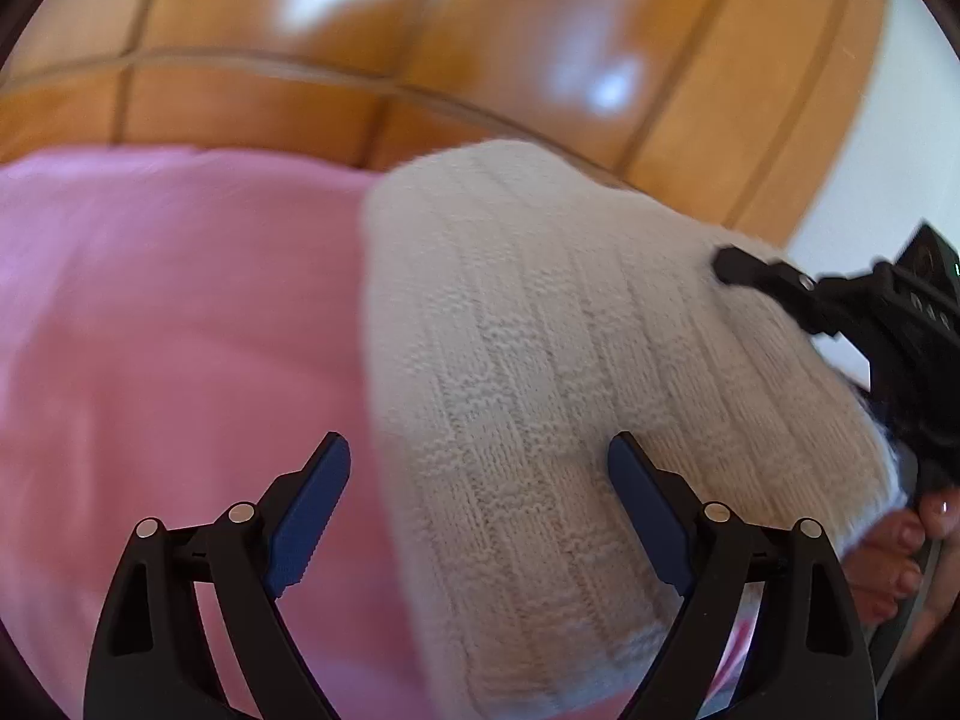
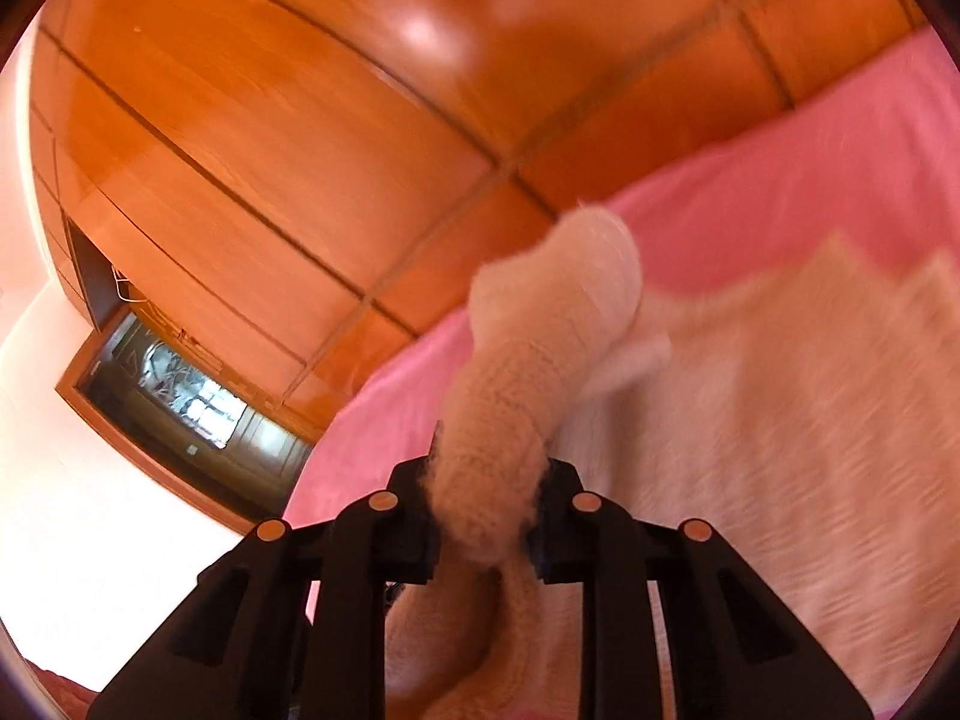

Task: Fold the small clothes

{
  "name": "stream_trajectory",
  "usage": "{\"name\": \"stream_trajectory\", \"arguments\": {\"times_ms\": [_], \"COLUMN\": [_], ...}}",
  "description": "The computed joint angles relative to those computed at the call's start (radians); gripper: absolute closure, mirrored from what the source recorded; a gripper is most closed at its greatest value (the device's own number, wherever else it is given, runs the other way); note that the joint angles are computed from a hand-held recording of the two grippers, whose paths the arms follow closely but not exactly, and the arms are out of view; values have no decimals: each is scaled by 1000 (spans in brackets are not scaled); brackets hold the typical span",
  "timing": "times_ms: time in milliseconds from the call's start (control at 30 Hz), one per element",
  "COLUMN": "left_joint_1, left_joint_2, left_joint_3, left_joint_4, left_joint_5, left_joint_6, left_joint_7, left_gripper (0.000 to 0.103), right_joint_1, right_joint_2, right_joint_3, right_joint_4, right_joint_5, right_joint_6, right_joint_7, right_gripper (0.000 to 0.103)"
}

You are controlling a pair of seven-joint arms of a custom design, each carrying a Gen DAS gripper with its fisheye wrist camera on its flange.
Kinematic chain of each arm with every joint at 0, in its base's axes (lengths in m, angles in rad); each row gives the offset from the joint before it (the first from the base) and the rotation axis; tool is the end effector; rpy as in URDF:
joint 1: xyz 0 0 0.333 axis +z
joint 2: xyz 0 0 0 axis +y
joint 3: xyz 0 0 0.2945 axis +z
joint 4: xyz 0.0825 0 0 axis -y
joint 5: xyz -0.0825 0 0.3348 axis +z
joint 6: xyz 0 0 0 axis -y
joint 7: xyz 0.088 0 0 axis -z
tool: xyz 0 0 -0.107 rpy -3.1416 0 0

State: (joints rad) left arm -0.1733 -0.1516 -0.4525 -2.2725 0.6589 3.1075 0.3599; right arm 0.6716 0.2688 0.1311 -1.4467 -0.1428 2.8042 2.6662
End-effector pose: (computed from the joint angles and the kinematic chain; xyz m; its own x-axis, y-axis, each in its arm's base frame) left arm 0.3669 -0.3415 0.5199 -0.2606 -0.8924 0.3683 -0.6562 -0.1160 -0.7456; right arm 0.4471 0.4521 0.6577 0.1126 -0.6684 -0.7352 -0.7585 0.4202 -0.4981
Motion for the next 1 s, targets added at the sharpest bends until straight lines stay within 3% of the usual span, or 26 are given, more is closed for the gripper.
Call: {"name": "stream_trajectory", "arguments": {"times_ms": [100, 233, 333, 400, 567, 600, 667, 700, 767, 833, 900, 1000], "left_joint_1": [-57, -145, -250, -307, -367, -366, -347, -347, -334, -324, -294, -250], "left_joint_2": [92, 211, 292, 327, 323, 308, 269, 262, 214, 162, 118, 87], "left_joint_3": [-5, -6, 1, 18, 81, 91, 115, 123, 141, 152, 149, 124], "left_joint_4": [115, 293, 403, 434, 412, 397, 355, 347, 297, 255, 239, 232], "left_joint_5": [-3, 273, 417, 496, 533, 501, 396, 349, 242, 260, 334, 349], "left_joint_6": [-62, -231, -416, -473, -438, -409, -299, -270, -197, -179, -214, -302], "left_joint_7": [62, -25, 36, 70, 58, 77, 111, 124, 122, 30, -121, -229], "left_gripper": [16, 7, 4, 4, 4, 4, 4, 4, 4, 4, 4, 4], "right_joint_1": [-2, -74, -122, -155, -247, -270, -307, -327, -329, -328, -309, -264], "right_joint_2": [-101, -235, -277, -300, -369, -379, -434, -444, -483, -504, -502, -457], "right_joint_3": [-47, -34, -12, 7, 67, 85, 111, 134, 156, 186, 208, 215], "right_joint_4": [-123, -350, -456, -534, -684, -690, -719, -713, -692, -641, -570, -466], "right_joint_5": [-81, -99, -136, -168, -324, -356, -398, -419, -408, -435, -454, -471], "right_joint_6": [4, 59, 64, 107, 182, 174, 151, 129, 2, -166, -312, -425], "right_joint_7": [92, 172, 247, 333, 580, 623, 697, 728, 717, 693, 640, 536], "right_gripper": [83, 83, 83, 82, 76, 66, 56, 47, 31, 27, 16, 9]}}
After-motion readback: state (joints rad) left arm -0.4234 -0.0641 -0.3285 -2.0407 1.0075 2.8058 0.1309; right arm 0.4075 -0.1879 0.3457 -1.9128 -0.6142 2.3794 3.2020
